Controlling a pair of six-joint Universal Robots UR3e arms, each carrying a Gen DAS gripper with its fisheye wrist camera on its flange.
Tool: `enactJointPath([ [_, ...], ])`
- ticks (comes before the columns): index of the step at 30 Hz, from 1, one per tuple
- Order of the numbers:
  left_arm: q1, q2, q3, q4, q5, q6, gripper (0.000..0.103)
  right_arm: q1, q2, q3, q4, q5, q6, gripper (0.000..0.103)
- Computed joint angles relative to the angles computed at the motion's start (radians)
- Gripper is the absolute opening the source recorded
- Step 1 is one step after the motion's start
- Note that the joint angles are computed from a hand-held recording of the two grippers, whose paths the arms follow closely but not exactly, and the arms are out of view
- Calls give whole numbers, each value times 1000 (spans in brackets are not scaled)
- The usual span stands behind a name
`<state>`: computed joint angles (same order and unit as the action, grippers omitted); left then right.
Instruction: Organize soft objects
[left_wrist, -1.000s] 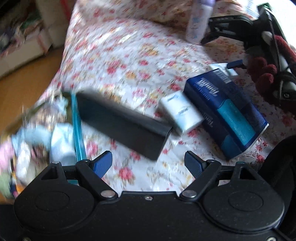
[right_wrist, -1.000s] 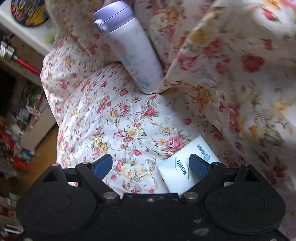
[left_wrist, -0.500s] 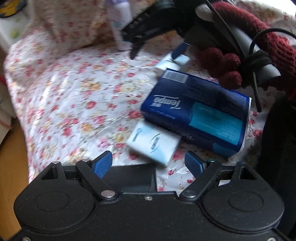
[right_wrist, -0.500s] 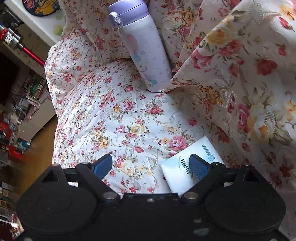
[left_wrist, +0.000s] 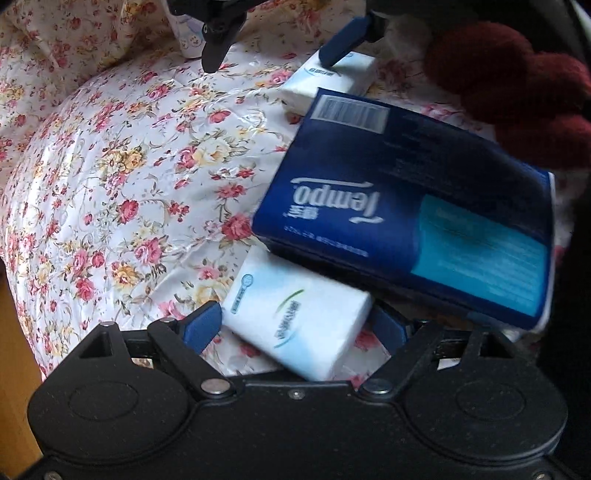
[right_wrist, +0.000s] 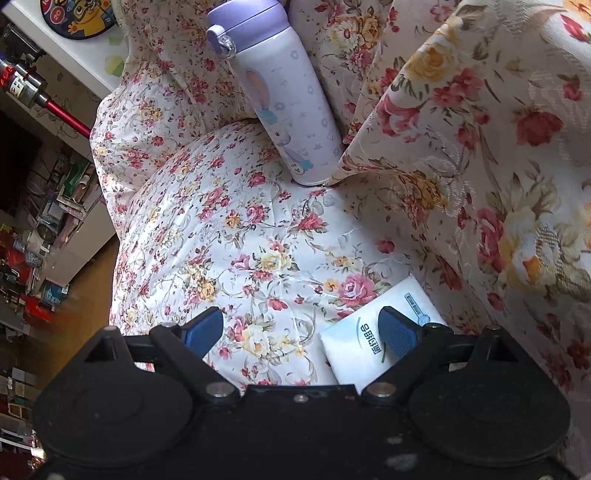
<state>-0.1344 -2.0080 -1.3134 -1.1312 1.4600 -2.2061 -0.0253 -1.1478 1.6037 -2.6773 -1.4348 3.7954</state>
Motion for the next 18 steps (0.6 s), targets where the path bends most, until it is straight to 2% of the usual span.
enactJointPath([
  [1,-2,-6,0,11,3,-6,82,1,2,-2,0,-2,-3,92],
  [3,-1,-13,1,29,5,-25,70,4,6,-6,0,-8,-5,92],
  [5,6,-11,-13,64,6,-48,62,9,9,-12,2,-16,-5,92],
  [9,41,-33,51,2,-29,-133,54,7,7,-9,-2,-17,-2,92],
  [16,110,-158,277,-130,-51,-355,53,11,5,-9,5,-30,-3,93],
  [18,122,-181,318,-142,-51,-393,57,17,10,-19,13,-40,-9,92],
])
